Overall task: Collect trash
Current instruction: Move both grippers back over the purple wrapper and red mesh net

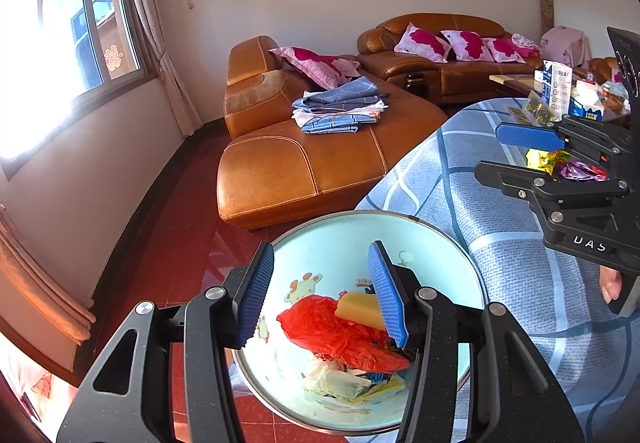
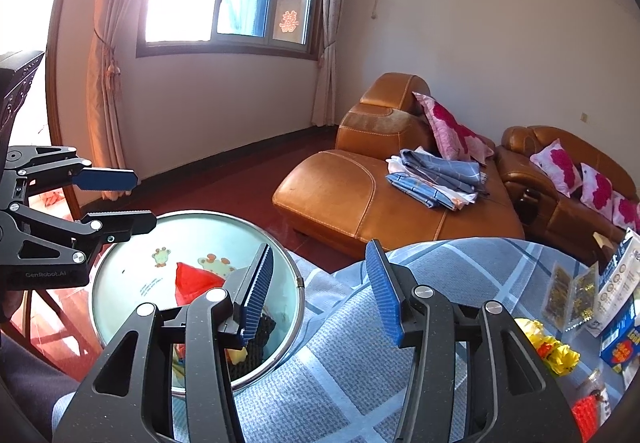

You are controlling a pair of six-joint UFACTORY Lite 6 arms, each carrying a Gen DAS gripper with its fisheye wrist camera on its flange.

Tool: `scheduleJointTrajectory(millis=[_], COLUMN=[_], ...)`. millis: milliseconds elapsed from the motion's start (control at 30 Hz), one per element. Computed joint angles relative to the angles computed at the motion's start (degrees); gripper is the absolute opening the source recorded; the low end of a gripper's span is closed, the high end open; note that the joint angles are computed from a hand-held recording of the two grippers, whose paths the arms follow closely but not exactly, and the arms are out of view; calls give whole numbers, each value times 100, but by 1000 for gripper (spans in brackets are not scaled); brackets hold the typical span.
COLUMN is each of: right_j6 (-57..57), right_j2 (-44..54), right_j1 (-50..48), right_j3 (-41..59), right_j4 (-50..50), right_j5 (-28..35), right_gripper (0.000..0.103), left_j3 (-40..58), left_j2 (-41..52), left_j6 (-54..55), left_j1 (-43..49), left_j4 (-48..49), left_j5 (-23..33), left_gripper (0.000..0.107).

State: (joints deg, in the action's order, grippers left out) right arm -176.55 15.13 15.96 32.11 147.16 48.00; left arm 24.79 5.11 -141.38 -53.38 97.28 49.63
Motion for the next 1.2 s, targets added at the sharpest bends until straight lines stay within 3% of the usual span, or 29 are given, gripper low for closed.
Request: scheduleJointTrajectory(millis=[533,800,967,1200], right_j6=[-319,405,984,1581], right_j2=[-538,-1111,-819,-266], right_j1=[-500,-2647,-3988,-4577], right_j3=[-576,-1008,-716,-233], right_j4=[1152,-44,-1111,-2035], right_j5=[-83,-243,-360,-721], right_gripper=[53,54,57,57], left_j3=[1036,2305,3268,4176], left_j2=[968,1923,2666,3395], left_j6=[50,205,416,772], left_j1=[-414,-508,-587,-582], left_j4=[284,657,763,663], left_j5=[-238,-555,-785,-930], left_gripper=[53,56,56,61])
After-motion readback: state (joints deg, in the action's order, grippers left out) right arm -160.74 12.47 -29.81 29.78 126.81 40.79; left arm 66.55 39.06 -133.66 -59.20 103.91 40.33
